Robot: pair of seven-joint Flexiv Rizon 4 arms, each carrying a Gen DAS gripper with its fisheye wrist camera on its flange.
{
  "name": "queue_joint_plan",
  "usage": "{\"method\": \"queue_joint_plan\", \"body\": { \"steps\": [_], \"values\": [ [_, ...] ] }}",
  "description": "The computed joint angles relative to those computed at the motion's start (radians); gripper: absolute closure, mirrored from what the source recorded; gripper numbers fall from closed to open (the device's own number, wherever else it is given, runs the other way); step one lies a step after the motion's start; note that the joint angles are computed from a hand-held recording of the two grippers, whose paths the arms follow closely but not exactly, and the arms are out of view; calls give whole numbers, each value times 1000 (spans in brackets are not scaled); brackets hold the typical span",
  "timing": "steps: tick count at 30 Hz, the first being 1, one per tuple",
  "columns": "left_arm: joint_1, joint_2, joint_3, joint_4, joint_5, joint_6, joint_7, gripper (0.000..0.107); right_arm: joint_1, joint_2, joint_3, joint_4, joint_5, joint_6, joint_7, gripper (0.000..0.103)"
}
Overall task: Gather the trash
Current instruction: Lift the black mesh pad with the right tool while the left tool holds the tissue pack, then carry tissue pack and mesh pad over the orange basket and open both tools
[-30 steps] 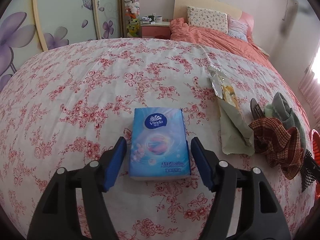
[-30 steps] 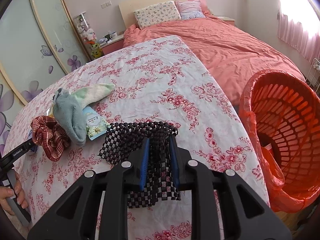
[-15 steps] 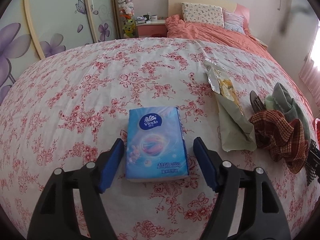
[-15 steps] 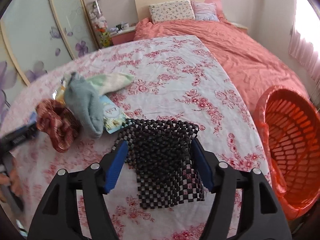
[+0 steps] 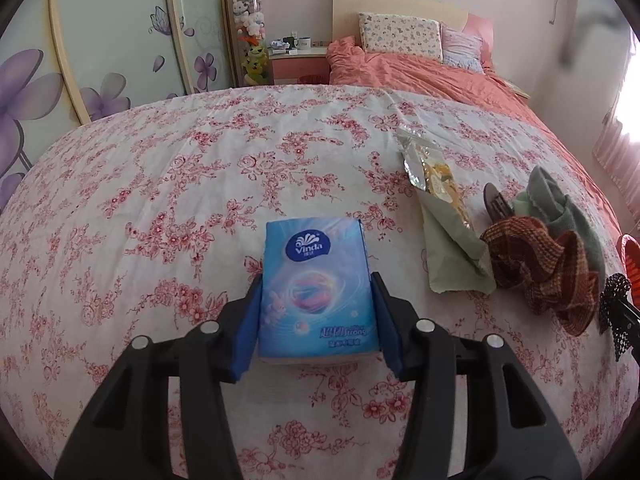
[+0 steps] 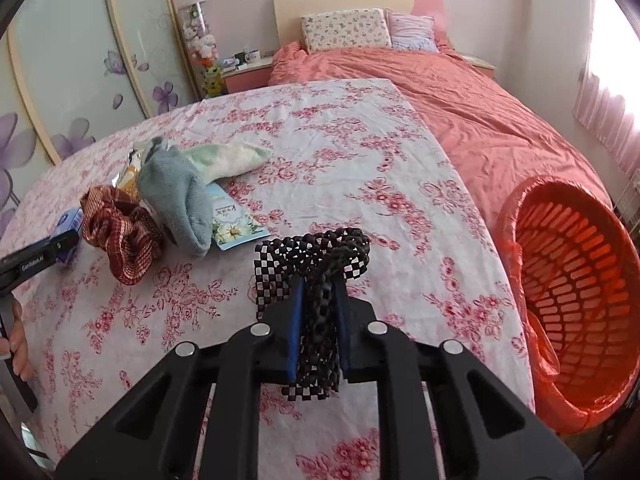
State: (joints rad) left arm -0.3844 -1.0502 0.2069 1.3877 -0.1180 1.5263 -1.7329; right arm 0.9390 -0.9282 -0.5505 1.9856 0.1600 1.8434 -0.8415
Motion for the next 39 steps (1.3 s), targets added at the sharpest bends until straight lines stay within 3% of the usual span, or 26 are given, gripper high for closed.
{"method": "queue_joint_plan", "body": {
  "steps": [5,11,24,33,39],
  "values": [
    [-13,43,0,49,7,44,-1,57,27,19,-26,37,52,51,-1,89],
    [-28,102,-22,107,2,100,29,57,124,28,-119,88,150,96,-25,89],
    [-30,208,-174,221,-40,208,156,57,299,13,-272,208,363,191,-75,89],
    [-55,205,-274,192,-43,211,250,57,305,19,-281,272,466,251,-82,89],
    [-34,156,-423,115,-24,179,327,57,270,14,-267,300,518,281,-72,89]
  ]
}}
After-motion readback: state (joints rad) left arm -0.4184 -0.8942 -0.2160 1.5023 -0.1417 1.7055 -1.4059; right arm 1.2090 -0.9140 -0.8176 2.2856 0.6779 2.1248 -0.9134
